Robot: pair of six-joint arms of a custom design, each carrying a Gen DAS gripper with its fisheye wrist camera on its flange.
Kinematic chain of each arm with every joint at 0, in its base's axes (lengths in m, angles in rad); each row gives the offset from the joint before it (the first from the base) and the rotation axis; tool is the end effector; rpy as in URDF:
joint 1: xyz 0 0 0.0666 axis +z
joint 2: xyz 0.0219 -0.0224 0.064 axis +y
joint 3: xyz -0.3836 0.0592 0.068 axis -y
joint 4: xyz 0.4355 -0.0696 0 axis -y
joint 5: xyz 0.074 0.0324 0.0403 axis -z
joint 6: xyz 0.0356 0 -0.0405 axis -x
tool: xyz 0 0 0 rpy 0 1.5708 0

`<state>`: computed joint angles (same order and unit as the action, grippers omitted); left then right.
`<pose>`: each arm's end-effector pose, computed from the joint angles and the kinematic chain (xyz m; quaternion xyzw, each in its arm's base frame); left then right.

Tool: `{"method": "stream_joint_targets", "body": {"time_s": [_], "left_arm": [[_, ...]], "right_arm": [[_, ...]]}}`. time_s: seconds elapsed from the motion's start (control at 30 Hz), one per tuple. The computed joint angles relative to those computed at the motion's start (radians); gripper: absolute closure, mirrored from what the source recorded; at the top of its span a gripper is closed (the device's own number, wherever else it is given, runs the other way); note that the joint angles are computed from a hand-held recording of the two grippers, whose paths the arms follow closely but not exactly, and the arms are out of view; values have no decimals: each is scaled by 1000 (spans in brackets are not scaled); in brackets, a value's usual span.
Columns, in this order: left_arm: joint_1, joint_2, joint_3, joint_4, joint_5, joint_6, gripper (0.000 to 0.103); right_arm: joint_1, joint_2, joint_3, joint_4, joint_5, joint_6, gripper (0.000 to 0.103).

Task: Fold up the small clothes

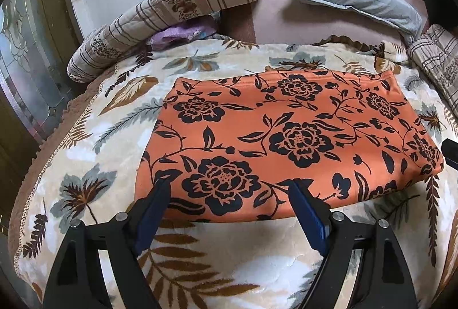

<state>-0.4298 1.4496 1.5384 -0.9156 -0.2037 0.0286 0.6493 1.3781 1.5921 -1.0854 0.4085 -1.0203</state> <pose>0.5032 -0.2232 0.4780 0.1485 0.9156 0.0101 0.3737 0.4144 0.2963 0.5309 0.2380 0.8913 0.1207 0.3665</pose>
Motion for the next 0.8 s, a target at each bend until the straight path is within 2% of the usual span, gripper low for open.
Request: {"method": "stream_joint_targets", "body": {"time_s": [0.17, 0.23, 0.33, 0.43, 0.53, 0.63, 0.67, 0.73, 0.8], "left_arm": [[-5, 4, 0, -4, -3, -5, 19], [1, 20, 15, -33, 15, 2, 19], [34, 63, 60, -123, 117, 62, 19], [75, 93, 81, -175, 206, 128, 19], [112, 106, 87, -195, 295, 178, 19], [143, 108, 83, -196, 400, 213, 19], [148, 107, 80, -190, 420, 217, 21], [152, 104, 70, -175, 419, 220, 37], [156, 103, 63, -158, 426, 233, 41]], "right_arm": [[-8, -22, -20, -11, 1, -13, 35], [-23, -38, -42, 2, -38, -49, 35], [-60, -84, -108, 69, -130, -135, 35], [-98, -126, -185, 160, -250, -223, 35], [-127, -153, -251, 246, -356, -305, 35], [-143, -162, -290, 305, -419, -362, 35], [-146, -163, -300, 318, -430, -379, 35], [-150, -164, -314, 339, -440, -403, 35], [-152, -159, -320, 346, -439, -412, 35]]}}
